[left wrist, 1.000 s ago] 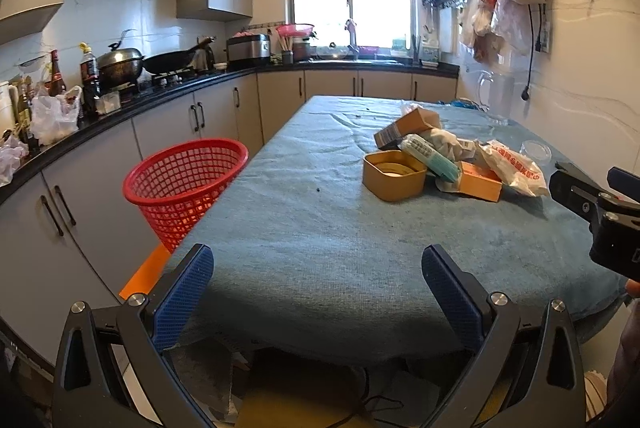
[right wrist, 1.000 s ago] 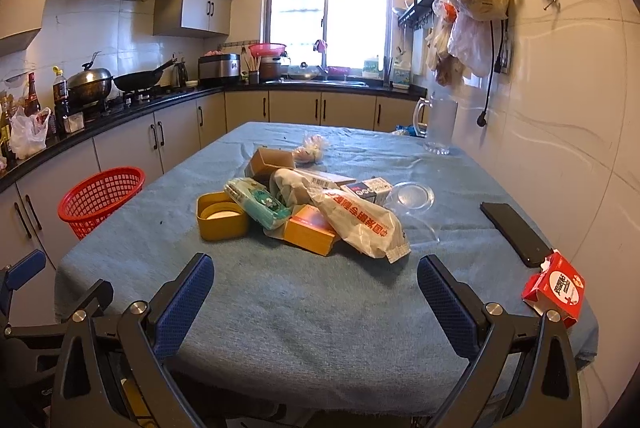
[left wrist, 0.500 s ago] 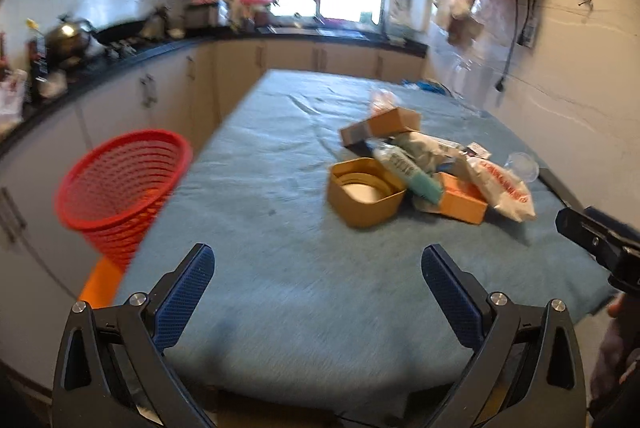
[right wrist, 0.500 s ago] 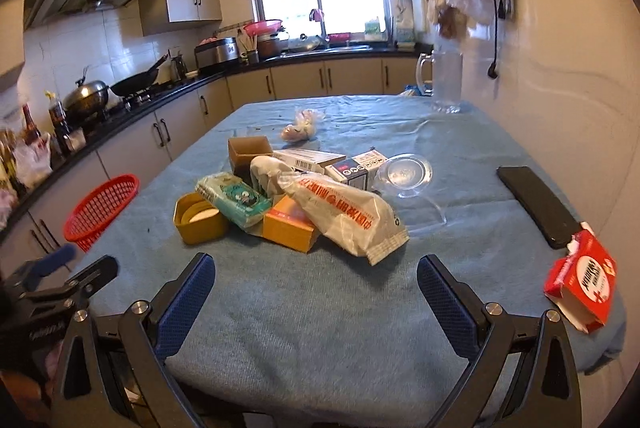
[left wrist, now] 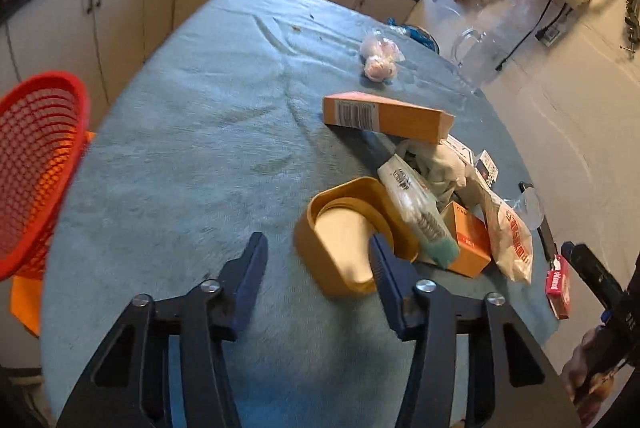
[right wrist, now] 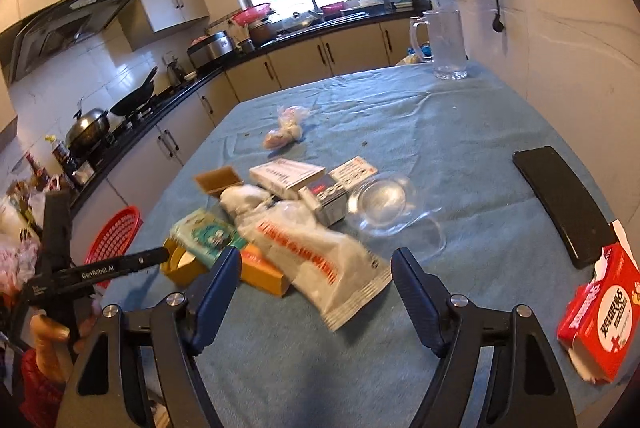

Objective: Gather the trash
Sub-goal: 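Grasp the yellow tray with the left tool while the right tool grasps the clear cup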

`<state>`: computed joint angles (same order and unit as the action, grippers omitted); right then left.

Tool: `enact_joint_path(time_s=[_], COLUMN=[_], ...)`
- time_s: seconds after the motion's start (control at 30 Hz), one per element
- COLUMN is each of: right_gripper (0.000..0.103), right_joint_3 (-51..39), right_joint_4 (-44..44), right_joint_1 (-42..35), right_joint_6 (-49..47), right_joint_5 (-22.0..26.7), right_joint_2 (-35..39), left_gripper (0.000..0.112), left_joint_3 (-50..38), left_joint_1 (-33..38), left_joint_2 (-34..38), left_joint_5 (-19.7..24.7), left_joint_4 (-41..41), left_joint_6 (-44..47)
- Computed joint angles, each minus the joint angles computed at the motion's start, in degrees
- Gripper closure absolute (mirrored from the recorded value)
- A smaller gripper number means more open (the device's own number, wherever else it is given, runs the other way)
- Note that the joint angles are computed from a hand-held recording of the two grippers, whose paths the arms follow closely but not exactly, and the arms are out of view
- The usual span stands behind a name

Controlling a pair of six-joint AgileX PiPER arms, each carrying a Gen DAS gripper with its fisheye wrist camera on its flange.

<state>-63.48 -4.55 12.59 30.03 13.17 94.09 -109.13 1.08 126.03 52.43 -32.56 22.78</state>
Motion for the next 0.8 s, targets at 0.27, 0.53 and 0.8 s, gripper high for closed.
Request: enact_joint_path(time_s=[0.27, 0.53, 0.8], right_gripper=[0.022, 0.026, 0.028], right_joint_3=[-7.0, -14.1, -14.4], right_joint_4=[16.2, 15.6, 19.4], right_joint_1=[-5.5, -8.5, -9.8], right_joint_6=[-14.7, -13.6, -16.4], right_joint_5=[4.4, 8.7, 7.7], right_joint_2=[5.2, 11.4, 14.2], left_gripper=[0.096, 0.099, 0.099], left_joint_3=[-6.8, 4.2, 11.1], left_joint_1=[-3.3, -4.2, -3.8], left_joint_2=[4.4, -1.8, -6.9], left_joint_5=[0.1, -10.2, -17.7], left_joint_4=[8.4, 8.9, 5.2], left_joint_6=[-5.3, -1.0, 4.4])
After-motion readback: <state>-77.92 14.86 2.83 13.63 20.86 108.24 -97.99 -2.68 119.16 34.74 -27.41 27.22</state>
